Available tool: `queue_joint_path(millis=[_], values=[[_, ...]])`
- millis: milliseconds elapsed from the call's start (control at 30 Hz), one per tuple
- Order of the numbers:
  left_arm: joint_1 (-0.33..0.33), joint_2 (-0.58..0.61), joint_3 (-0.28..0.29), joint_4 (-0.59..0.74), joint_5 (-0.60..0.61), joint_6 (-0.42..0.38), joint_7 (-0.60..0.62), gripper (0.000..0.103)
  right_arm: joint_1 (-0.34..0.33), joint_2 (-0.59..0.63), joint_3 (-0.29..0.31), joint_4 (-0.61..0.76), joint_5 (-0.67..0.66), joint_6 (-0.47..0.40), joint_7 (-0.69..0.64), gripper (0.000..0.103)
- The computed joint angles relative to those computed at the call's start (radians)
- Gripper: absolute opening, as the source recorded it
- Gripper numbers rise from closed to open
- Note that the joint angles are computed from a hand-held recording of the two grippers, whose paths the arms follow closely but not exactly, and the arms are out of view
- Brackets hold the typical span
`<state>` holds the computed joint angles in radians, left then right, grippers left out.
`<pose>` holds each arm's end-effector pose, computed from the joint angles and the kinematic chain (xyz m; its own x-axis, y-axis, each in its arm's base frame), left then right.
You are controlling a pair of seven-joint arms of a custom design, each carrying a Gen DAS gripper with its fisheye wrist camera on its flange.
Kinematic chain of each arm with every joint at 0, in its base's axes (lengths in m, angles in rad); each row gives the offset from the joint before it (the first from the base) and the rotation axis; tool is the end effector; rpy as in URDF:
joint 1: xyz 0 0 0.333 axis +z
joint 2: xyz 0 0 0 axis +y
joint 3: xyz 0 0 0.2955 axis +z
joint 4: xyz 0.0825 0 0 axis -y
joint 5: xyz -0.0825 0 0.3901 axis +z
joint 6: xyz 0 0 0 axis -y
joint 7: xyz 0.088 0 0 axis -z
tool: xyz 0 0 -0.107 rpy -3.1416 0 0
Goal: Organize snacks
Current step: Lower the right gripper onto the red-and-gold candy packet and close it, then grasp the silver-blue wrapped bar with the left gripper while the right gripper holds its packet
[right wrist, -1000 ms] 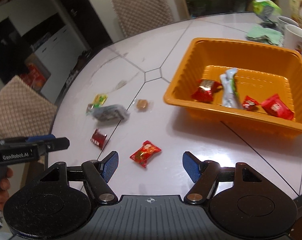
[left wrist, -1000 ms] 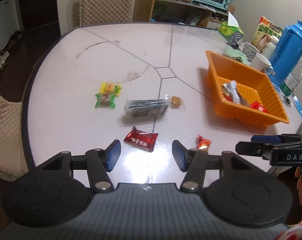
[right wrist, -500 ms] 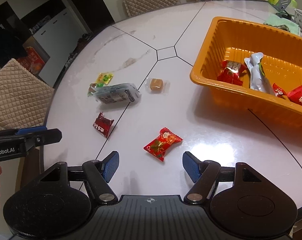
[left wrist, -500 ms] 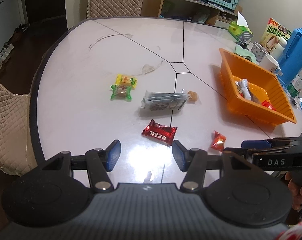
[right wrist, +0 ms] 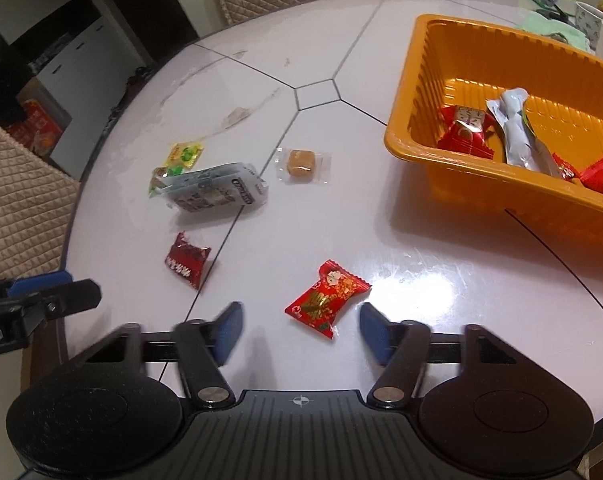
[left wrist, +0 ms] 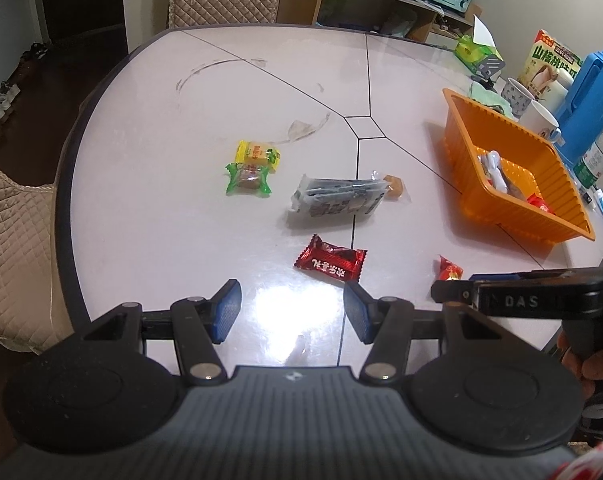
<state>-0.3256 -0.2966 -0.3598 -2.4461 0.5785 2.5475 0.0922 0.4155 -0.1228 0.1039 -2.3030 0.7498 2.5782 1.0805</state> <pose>0.3717 -0.3156 0.4192 0.3025 -0.9394 0.1611 -0.7606 -0.3398 -0.5532 0.4680 0.2547 0.4122 0.4818 -0.7865 -0.3864 -0.8450 -0.3003 -0.4425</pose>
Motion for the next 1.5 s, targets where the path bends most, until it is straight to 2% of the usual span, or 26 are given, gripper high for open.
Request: queue_joint_path(millis=[233,300,633,800,1033,1233,1500], values=[[0.005,0.006,0.012,-0.004,-0.003,0.026,0.027,0.053,-0.002,0.032,0.012,0.018,-0.05,0.034,0.093,0.045],[0.009,0.009,0.014,-0.002,-0.003,0.032,0.034,0.053,0.0,0.039,0.015,0.022,-0.063,0.044,0.097,0.039],[0.022,0.035,0.02,0.016,0.003,0.056,0.065,0.053,0.022,0.046,0.029,0.005,-0.128,0.124,0.009,0.034],[0.026,0.049,0.025,0.023,0.009,0.067,0.08,0.053,0.03,0.04,0.03,-0.018,-0.153,0.165,-0.031,0.023],[0.034,0.088,0.036,0.047,0.03,0.099,0.128,0.053,0.026,0.043,0.016,-0.005,-0.083,0.138,-0.069,0.021],[0.045,0.163,0.046,0.11,0.105,0.112,0.23,0.053,0.013,0.055,0.008,0.035,-0.019,0.109,-0.068,0.021],[0.051,0.277,0.088,0.205,0.177,0.153,0.347,0.057,-0.006,0.09,0.011,0.097,0.016,0.078,-0.051,0.021]])
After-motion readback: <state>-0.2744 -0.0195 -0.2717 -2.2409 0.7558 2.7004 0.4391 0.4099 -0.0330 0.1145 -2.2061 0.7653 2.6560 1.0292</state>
